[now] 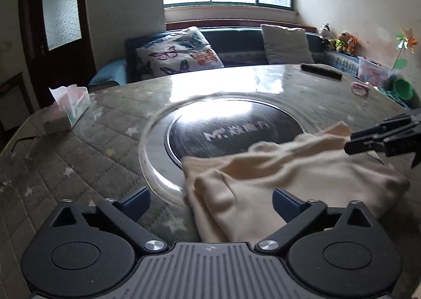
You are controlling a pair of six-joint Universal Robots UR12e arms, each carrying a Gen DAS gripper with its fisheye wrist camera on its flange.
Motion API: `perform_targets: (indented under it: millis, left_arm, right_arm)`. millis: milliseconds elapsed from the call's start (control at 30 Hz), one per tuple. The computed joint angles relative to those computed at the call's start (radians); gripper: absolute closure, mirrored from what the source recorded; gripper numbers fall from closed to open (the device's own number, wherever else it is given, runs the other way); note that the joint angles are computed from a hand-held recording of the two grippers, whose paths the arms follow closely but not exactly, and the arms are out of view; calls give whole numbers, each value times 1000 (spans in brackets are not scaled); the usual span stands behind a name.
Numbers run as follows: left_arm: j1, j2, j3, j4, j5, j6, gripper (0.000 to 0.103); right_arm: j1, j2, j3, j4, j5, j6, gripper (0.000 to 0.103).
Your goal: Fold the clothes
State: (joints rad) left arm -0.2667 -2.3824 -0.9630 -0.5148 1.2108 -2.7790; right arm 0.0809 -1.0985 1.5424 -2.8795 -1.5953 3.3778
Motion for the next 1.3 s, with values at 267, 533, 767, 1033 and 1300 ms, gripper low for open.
perform_targets:
  millis: [267, 533, 767, 1033, 1300]
  left_arm:
    - [-15, -80, 140, -99, 96, -37, 0]
    - [-19, -119, 210, -159, 149, -85, 0]
    - [-15, -124, 218, -169, 156, -110, 0]
    - [-12, -115, 207, -173, 158, -130, 0]
    - [-6, -98, 188, -180, 150, -140, 0]
  right_arm:
    - [10, 52, -87, 70, -35, -42, 64]
    - [14, 73, -118, 107, -79, -62, 59]
    - [21, 63, -107, 89, -98, -68, 54]
    - [37, 51, -99, 85, -133, -81, 52]
    - [75, 44, -106, 72, -111, -166, 48]
